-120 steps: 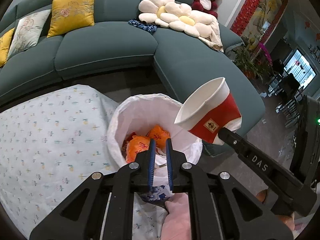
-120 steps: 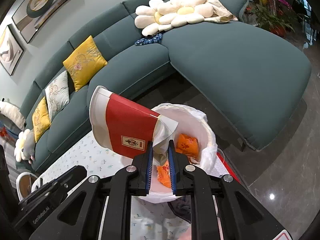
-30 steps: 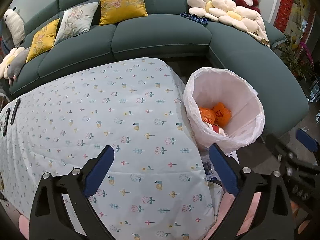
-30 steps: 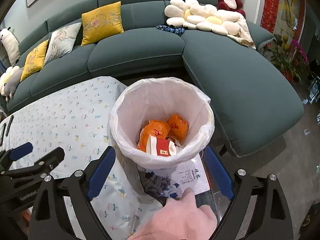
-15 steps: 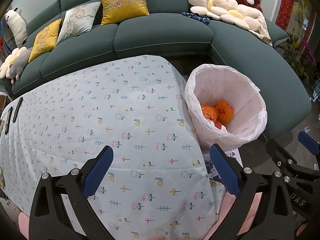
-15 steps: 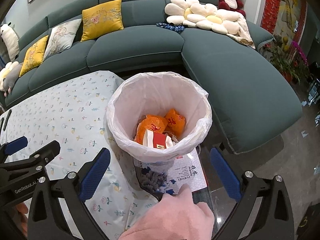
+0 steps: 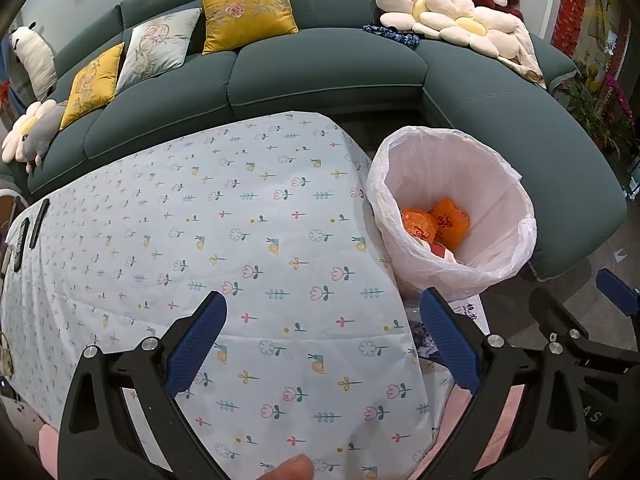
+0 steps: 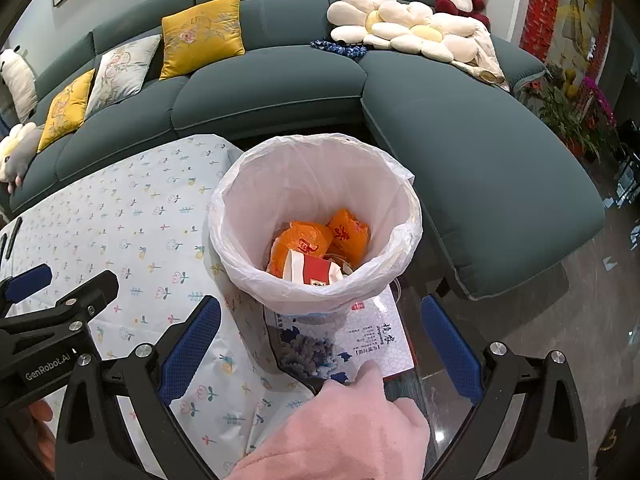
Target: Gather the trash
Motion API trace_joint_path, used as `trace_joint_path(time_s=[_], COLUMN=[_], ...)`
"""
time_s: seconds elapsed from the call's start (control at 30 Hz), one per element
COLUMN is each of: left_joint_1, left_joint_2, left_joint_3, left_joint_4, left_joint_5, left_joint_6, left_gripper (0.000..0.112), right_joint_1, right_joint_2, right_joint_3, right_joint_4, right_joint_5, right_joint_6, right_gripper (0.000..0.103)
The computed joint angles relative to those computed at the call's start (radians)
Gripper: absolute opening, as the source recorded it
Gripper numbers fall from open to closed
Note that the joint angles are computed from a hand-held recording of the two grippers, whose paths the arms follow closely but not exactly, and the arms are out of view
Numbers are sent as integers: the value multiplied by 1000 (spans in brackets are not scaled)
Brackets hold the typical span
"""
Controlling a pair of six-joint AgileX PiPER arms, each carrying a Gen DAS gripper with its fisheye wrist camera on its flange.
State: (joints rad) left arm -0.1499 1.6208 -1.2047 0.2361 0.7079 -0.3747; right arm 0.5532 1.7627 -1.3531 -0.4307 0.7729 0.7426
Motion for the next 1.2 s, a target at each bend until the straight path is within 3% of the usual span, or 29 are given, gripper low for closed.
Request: trace_joint_path(time_s=[1.2], left_joint_1=[-20], left_joint_2=[12], left_joint_3=[15], left_joint_4=[80], left_joint_5=[15], left_joint_6=[-128], left_gripper=[92], right_joint_1=[-10], right_joint_2=[0], right_joint_3=[42], right_joint_4=[1], right_joint_5=[-26], right_joint_6=[1], right_gripper=[96])
